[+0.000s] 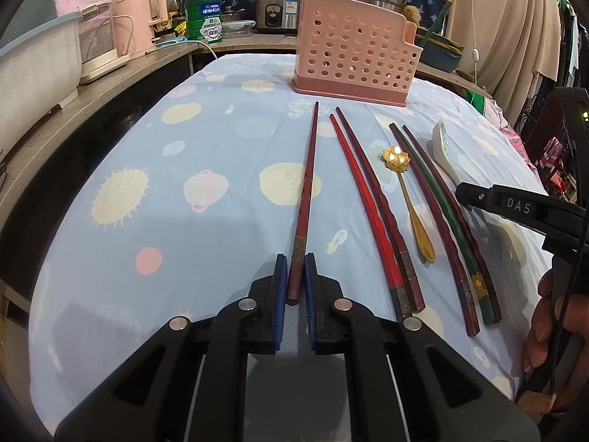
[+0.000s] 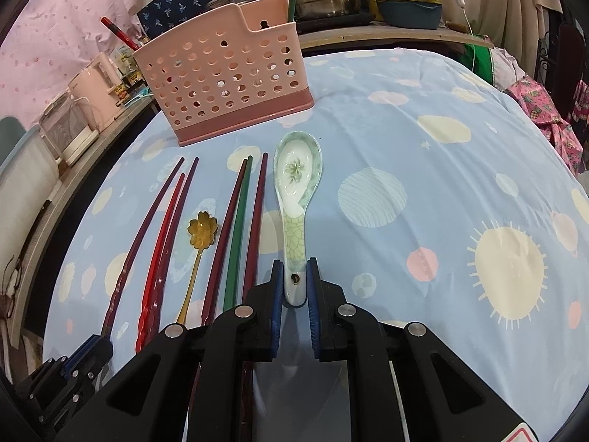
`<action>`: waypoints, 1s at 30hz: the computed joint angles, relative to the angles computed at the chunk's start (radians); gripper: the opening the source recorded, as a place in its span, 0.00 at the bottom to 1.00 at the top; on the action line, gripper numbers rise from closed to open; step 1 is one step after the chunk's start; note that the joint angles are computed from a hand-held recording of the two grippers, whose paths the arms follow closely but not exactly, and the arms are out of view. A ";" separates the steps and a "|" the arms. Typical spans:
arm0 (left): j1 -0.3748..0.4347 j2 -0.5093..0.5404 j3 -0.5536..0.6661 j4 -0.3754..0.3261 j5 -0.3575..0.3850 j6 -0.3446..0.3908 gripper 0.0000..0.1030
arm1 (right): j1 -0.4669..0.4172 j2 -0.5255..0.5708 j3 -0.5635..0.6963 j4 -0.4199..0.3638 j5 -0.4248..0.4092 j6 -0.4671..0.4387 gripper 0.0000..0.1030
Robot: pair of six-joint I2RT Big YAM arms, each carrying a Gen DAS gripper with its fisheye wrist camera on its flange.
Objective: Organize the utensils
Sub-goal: 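Lift the chopstick and spoon and lower both into the pink basket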
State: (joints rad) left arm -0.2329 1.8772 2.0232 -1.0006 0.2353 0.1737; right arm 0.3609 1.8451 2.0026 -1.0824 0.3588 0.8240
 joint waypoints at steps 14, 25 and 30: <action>0.022 0.010 0.092 -0.120 0.081 -0.027 0.07 | 0.022 -0.153 -0.146 0.077 0.030 0.045 0.10; 0.036 0.008 0.208 -0.150 0.143 -0.074 0.07 | 0.032 -0.221 -0.165 0.115 0.084 0.039 0.06; 0.045 0.049 0.317 -0.182 0.158 -0.097 0.07 | 0.032 -0.227 -0.156 0.120 0.092 0.026 0.06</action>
